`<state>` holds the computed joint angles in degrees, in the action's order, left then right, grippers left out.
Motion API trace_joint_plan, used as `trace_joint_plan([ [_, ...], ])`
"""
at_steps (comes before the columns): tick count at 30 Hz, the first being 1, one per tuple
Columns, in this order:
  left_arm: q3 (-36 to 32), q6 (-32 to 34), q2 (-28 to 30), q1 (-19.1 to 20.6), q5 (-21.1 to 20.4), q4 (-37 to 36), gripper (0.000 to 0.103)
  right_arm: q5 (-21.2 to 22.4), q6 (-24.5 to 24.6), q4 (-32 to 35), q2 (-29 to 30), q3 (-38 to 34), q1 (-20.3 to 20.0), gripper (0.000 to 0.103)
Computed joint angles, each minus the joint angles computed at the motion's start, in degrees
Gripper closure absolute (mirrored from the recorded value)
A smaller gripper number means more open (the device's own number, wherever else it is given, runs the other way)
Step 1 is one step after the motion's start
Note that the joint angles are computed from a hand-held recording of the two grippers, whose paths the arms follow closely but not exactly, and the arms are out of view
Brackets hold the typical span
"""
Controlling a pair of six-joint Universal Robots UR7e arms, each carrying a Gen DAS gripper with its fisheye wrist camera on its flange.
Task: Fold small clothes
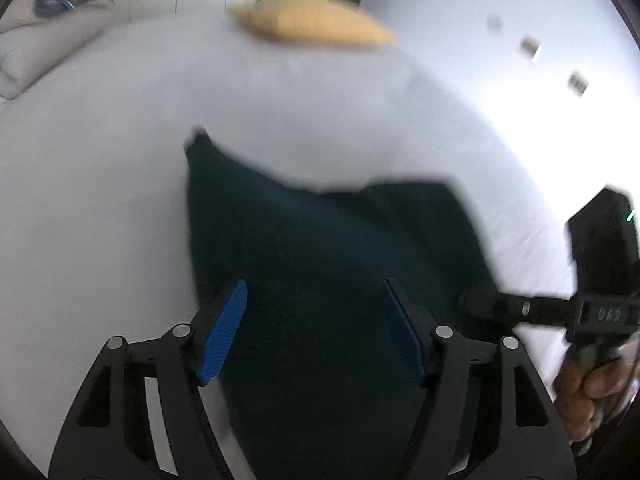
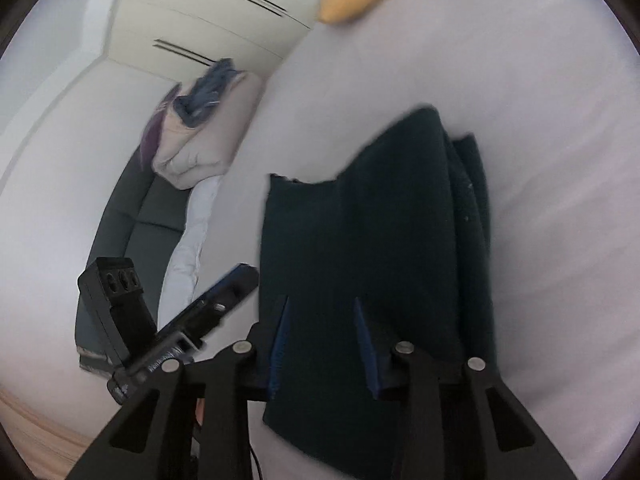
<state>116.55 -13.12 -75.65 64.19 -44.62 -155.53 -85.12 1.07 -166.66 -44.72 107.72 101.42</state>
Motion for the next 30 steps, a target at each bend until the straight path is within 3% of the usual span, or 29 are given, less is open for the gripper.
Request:
trace_joint_plan([
  [1, 0.01, 1.30, 1.24, 0.66, 0.90, -1.00, 0.036, -2.77, 0.12, -0.22, 1.26, -1.11, -0.04, 0.078],
  [2, 1.11, 3.62, 1.86, 0.56, 1.91, -4.41, 0.036, -3.15, -0.14, -0.36, 1.58, -1.18, -0.73, 0.096],
  [3, 2.33, 5.68, 2.59, 0.33, 2.55, -8.70, 0.036, -2.66, 0.16, -0.72, 1.71, -1.03, -1.50, 0.103],
  [5, 3.73, 7.47, 2.72, 0.04, 3.30, -11.77, 0.036, 2.10, -0.49, -3.08, 0.93, 0.99, -4.02, 0.103],
  [7, 4.22, 8.89, 2.90, 0.44, 2.58, -13.62, 0.035, 2.83, -1.92, -5.49, -0.01, 2.86, -4.99, 0.103],
  [10, 5.04, 9.05, 2.25, 0.47, 1.97, -14.56, 0.035, 2.29, -0.37, -9.40, -2.66, 6.50, -5.00, 0.102],
  [14, 5.44, 10.40, 4.23, 0.35, 2.90, -18.80, 0.035, 4.96, -3.67, -12.82, -4.87, 10.63, -3.33, 0.067],
  [15, 5.75, 10.62, 4.27, 0.24, 3.04, -19.44, 0.035, 3.19, -4.93, -12.22, -4.93, 11.00, -2.37, 0.064],
  [17, 6.73, 10.22, 2.75, -0.34, 3.25, -18.38, 0.035, -0.50, -7.97, -10.13, -4.80, 10.89, -2.52, 0.066],
  [18, 7.30, 10.34, 2.15, -0.62, 3.52, -17.94, 0.035, -0.78, -8.66, -10.23, -4.80, 11.38, -3.09, 0.081],
  [20, 8.93, 10.48, 0.32, -1.65, 4.40, -16.70, 0.035, -1.65, -8.45, -10.74, -5.71, 12.78, -4.07, 0.099],
  [21, 9.71, 10.26, -0.68, -2.20, 5.00, -16.00, 0.035, -1.42, -8.21, -10.90, -6.71, 13.63, -4.49, 0.099],
  [23, 12.04, 5.54, -4.21, -3.60, 6.68, -14.19, 0.030, -2.62, -8.49, -12.49, -9.02, 15.52, -4.29, 0.093],
  [25, 14.84, 1.33, -8.10, -4.14, 6.56, -16.88, 0.026, -4.02, -7.59, -13.78, -10.14, 15.93, -3.54, 0.065],
  [26, 15.92, -0.36, -9.69, -4.00, 6.48, -18.44, 0.023, -5.25, -7.00, -15.31, -10.83, 16.18, -3.22, 0.037],
  [27, 16.32, -2.45, -10.94, -3.31, 5.79, -18.79, 0.015, -5.94, -6.53, -17.00, -10.86, 15.82, -2.96, 0.029],
  [28, 16.19, -4.14, -11.70, -2.36, 4.45, -18.15, 0.010, -5.77, -6.26, -17.39, -10.79, 15.16, -2.88, 0.029],
  [30, 14.55, -8.08, -12.84, 0.85, -1.11, -13.55, 0.010, -5.47, -5.71, -14.08, -10.69, 13.06, -3.38, 0.029],
])
